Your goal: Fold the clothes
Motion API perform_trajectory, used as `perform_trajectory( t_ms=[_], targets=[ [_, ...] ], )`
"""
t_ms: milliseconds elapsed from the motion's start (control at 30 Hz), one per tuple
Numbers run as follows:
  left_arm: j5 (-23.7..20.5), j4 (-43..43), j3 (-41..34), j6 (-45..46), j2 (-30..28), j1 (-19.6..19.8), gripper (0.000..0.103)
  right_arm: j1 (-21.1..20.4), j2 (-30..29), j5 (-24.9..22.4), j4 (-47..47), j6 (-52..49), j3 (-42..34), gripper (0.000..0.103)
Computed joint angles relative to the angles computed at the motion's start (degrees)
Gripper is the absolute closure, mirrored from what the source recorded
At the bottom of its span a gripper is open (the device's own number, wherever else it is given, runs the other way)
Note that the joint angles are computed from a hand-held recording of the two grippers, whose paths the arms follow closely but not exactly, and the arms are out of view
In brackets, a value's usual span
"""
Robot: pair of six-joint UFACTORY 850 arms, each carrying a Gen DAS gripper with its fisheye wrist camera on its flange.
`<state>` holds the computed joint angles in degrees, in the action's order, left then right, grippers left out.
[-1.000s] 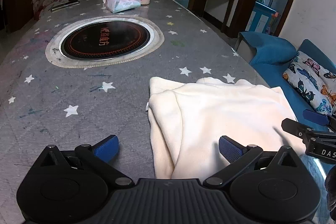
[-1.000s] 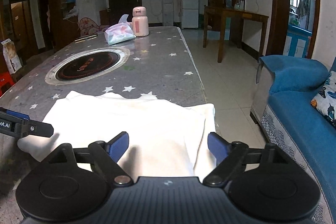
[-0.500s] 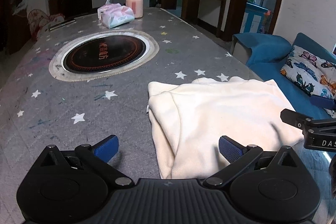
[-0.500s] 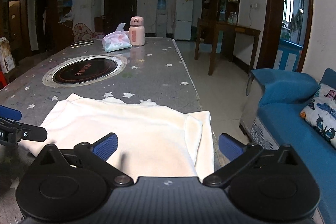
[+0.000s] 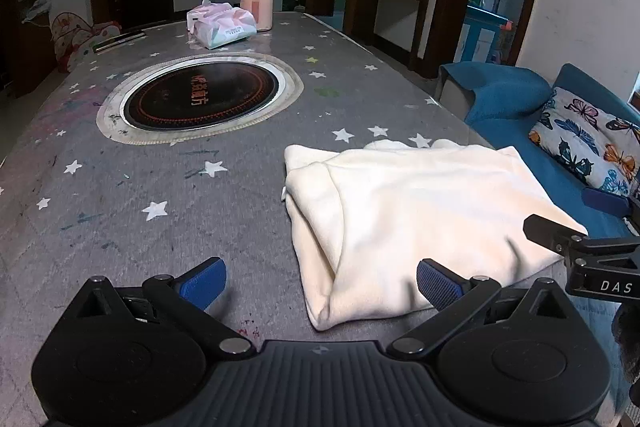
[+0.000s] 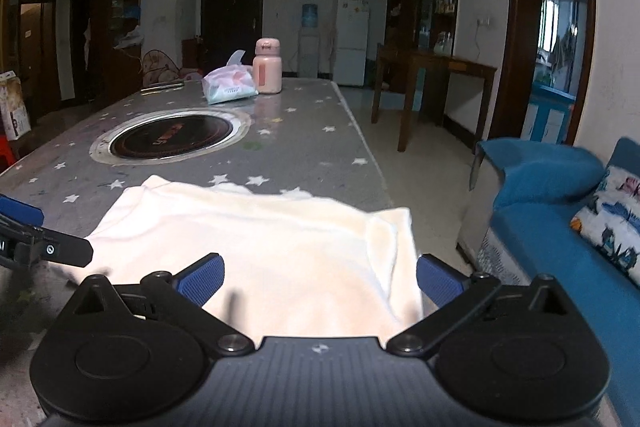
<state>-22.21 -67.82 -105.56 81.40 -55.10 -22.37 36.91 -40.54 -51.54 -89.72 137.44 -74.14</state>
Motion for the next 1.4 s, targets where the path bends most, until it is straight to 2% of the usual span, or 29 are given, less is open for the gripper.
perform_trajectory(
  t_ms=[100,333,467,600,767,900,1067,1267,1400],
  targets=[
    [-0.79,0.63,-0.23,-0.52,-0.2,0.17,0.0,-0.1,-0.14,0.69,0.34,-0.26,-0.25,0.0],
    [-0.43,8.05,-2.39,-8.12,-1.86,0.09,0.0,-0.8,-1.98,3.26,5.97,-8.71,-2.67,0.0],
    [-0.93,9.23,-2.93,-8.81,-2.01,0.12,0.0,-0.64,-2.39,3.4,8.22,-12.89,-3.5,0.0],
    [-0.31,8.04,-3.92,-8.83,-2.35,-0.2,0.0,-0.7,-1.54,1.87,5.98,-11.82,-3.39,0.0],
    [0.52,16.38,-8.12,-18.17,-5.0,-1.11,0.0,-2.22,-2.5,3.93,3.52,-12.73,-5.41,0.0],
    [0.23,16.53,-7.95,-16.86,-5.26,-1.07,0.0,-2.65,-4.02,7.64,4.84,-17.28,-7.27,0.0],
    [-1.49,17.14,-7.61,-16.54,-5.35,-0.7,0.0,-1.62,-3.84,7.89,4.23,-19.4,-6.61,0.0],
    [-1.82,16.96,-8.37,-16.16,-5.27,-0.8,0.0,-3.48,-1.03,11.01,3.81,-20.71,-5.24,0.0],
    [-2.4,19.54,-10.61,-18.85,-6.68,-1.31,0.0,-5.85,-1.51,13.03,4.77,-22.75,-7.53,0.0]
  ],
)
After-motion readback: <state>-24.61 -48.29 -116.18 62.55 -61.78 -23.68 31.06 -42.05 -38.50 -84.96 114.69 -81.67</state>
